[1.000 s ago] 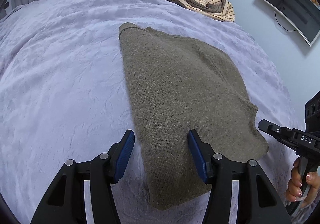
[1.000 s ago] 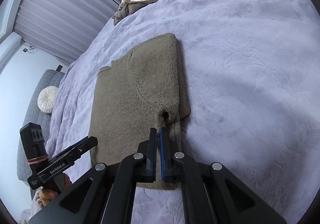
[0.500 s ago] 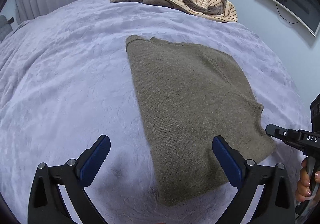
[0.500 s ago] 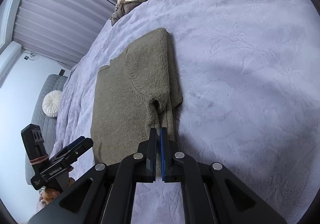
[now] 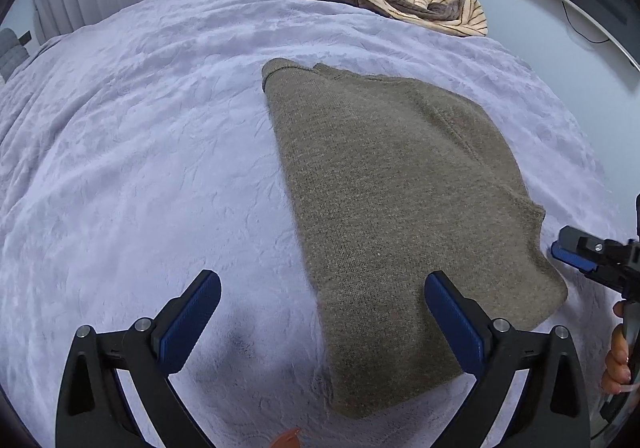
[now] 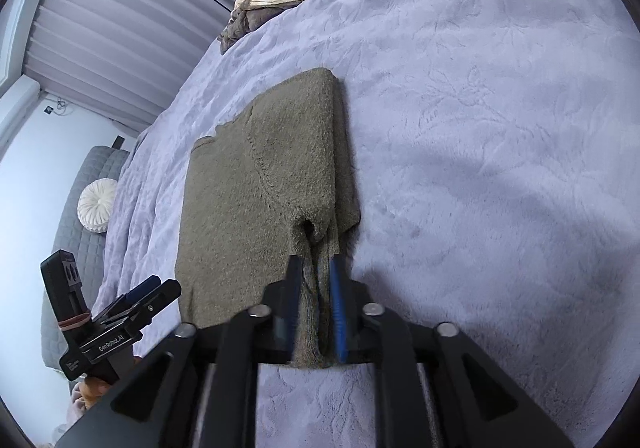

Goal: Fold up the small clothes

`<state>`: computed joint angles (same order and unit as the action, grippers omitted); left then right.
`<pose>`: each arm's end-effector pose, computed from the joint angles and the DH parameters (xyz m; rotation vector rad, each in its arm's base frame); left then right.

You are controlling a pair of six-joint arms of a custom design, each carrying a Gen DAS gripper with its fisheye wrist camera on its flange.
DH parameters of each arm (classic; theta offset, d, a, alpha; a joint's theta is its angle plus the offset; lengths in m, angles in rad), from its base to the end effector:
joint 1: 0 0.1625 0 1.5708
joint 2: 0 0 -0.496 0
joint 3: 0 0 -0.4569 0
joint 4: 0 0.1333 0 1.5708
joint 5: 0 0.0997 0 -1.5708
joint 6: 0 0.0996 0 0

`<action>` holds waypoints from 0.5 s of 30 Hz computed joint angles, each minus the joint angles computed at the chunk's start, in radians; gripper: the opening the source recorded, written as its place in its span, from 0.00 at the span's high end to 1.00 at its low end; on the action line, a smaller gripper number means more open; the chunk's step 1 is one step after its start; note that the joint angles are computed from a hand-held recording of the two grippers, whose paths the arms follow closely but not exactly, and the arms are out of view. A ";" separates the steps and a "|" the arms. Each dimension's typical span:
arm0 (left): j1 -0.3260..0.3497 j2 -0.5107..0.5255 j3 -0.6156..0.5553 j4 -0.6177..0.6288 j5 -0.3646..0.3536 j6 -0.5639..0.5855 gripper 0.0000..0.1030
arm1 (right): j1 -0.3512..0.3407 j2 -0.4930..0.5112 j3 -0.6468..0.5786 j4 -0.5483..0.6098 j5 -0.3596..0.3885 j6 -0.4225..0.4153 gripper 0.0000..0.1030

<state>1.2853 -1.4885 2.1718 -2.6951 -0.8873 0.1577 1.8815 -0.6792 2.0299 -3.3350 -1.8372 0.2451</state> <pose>0.0423 -0.5525 0.3411 0.3443 2.4077 -0.5974 0.2902 -0.5534 -0.0197 0.0137 -2.9213 0.6963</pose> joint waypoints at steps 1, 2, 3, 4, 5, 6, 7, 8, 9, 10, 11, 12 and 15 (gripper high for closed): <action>0.004 0.000 -0.003 0.009 -0.004 -0.007 0.01 | -0.002 0.001 0.002 -0.015 0.008 0.000 0.24; 0.011 0.000 -0.010 0.024 -0.016 -0.019 0.01 | -0.004 0.000 0.005 -0.027 0.019 -0.002 0.23; 0.019 0.000 -0.018 0.041 -0.033 -0.026 0.01 | -0.006 -0.001 0.004 -0.026 0.027 -0.007 0.23; 0.029 -0.001 -0.028 0.060 -0.055 -0.035 0.01 | -0.005 -0.001 0.003 -0.024 0.028 -0.011 0.23; 0.037 0.000 -0.035 0.075 -0.067 -0.044 0.01 | -0.004 -0.002 0.001 -0.022 0.024 -0.012 0.23; 0.044 0.002 -0.040 0.086 -0.069 -0.054 0.01 | -0.003 -0.002 -0.001 -0.018 0.021 -0.014 0.23; 0.052 0.005 -0.046 0.098 -0.070 -0.065 0.01 | -0.003 -0.004 -0.003 -0.014 0.021 -0.016 0.23; 0.063 0.005 -0.056 0.120 -0.083 -0.077 0.01 | -0.004 -0.005 -0.005 -0.011 0.021 -0.016 0.23; 0.074 0.005 -0.066 0.142 -0.112 -0.082 0.01 | -0.004 -0.006 -0.005 -0.011 0.020 -0.016 0.23; 0.087 0.004 -0.076 0.164 -0.145 -0.092 0.01 | -0.003 -0.006 -0.005 -0.013 0.019 -0.017 0.23; 0.094 0.003 -0.080 0.170 -0.164 -0.102 0.01 | -0.005 -0.006 -0.006 -0.013 0.018 -0.018 0.23; 0.099 0.001 -0.083 0.164 -0.176 -0.107 0.01 | -0.006 -0.007 -0.007 -0.012 0.019 -0.019 0.23; 0.107 0.007 -0.094 0.144 -0.203 -0.114 0.01 | -0.013 -0.004 -0.013 -0.005 0.026 -0.016 0.23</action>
